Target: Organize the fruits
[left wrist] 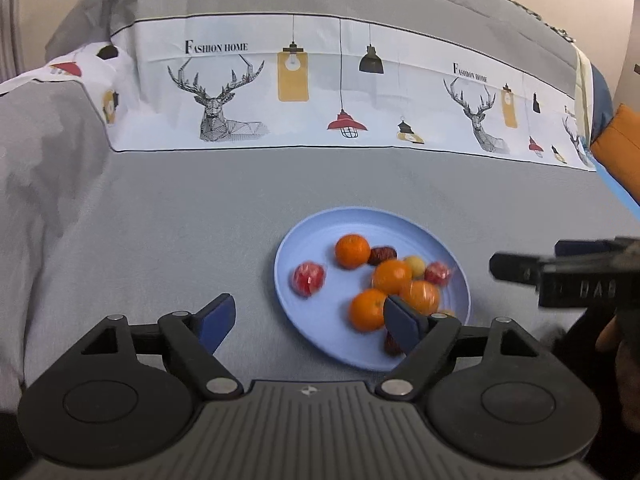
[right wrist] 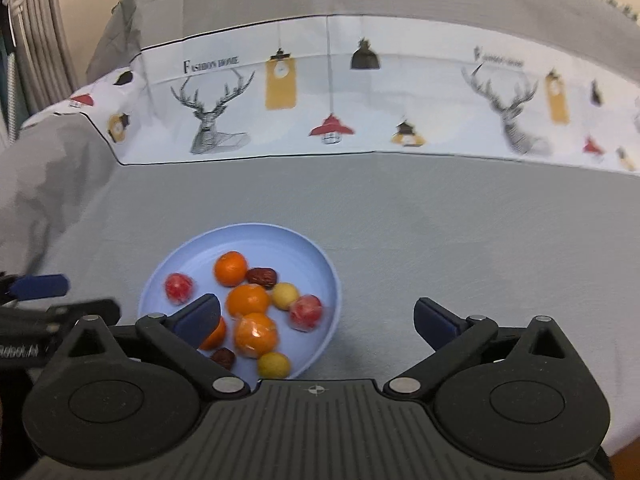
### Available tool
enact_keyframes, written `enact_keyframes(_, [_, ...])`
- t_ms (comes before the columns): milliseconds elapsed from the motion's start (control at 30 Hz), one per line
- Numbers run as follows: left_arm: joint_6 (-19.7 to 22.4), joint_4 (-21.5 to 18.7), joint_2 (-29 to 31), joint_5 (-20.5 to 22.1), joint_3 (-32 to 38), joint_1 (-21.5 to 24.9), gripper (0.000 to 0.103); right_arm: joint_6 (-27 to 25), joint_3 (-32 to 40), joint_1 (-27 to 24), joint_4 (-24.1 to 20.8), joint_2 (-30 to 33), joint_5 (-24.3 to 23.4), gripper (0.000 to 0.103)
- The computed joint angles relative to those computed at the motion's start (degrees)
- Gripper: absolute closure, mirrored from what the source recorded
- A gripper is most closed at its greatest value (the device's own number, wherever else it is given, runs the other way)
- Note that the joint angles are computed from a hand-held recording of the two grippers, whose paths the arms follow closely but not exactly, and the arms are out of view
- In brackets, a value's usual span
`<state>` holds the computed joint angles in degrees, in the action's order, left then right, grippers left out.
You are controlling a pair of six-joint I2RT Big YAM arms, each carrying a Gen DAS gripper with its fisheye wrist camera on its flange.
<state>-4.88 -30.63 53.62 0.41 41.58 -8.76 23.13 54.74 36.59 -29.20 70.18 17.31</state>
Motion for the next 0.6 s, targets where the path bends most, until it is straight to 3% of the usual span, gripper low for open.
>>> enact_keyframes(67, [0.2, 0.9, -2.9, 1.1, -3.8, 0.6, 0.017, 1.3, 0.0, 1.3, -1.7, -0.4, 2.3, 0.001])
enact_keyframes(167, [1.4, -2.9, -2.8, -0.2, -3.9, -0.1, 0.016, 2.7, 0.0, 3.8, -4.5, -1.2, 6.5, 0.001])
enact_keyframes(233, [0.9, -1.6, -4.5, 0.0, -4.1, 0.3, 0.000, 3.2, -0.2, 5.4, -5.4, -2.1, 8.9, 0.001])
enact_keyframes(400, [-1.9, -3.9, -6.3, 0.8, -3.3, 1.6, 0.000, 5.0, 1.4, 8.8, -10.1, -3.1, 13.9, 0.001])
enact_keyframes(600, [-1.1, -4.0, -5.0, -0.8, -2.3, 1.0, 0.000, 6.7, 0.1, 7.8, -8.5, -2.9, 10.5, 0.001])
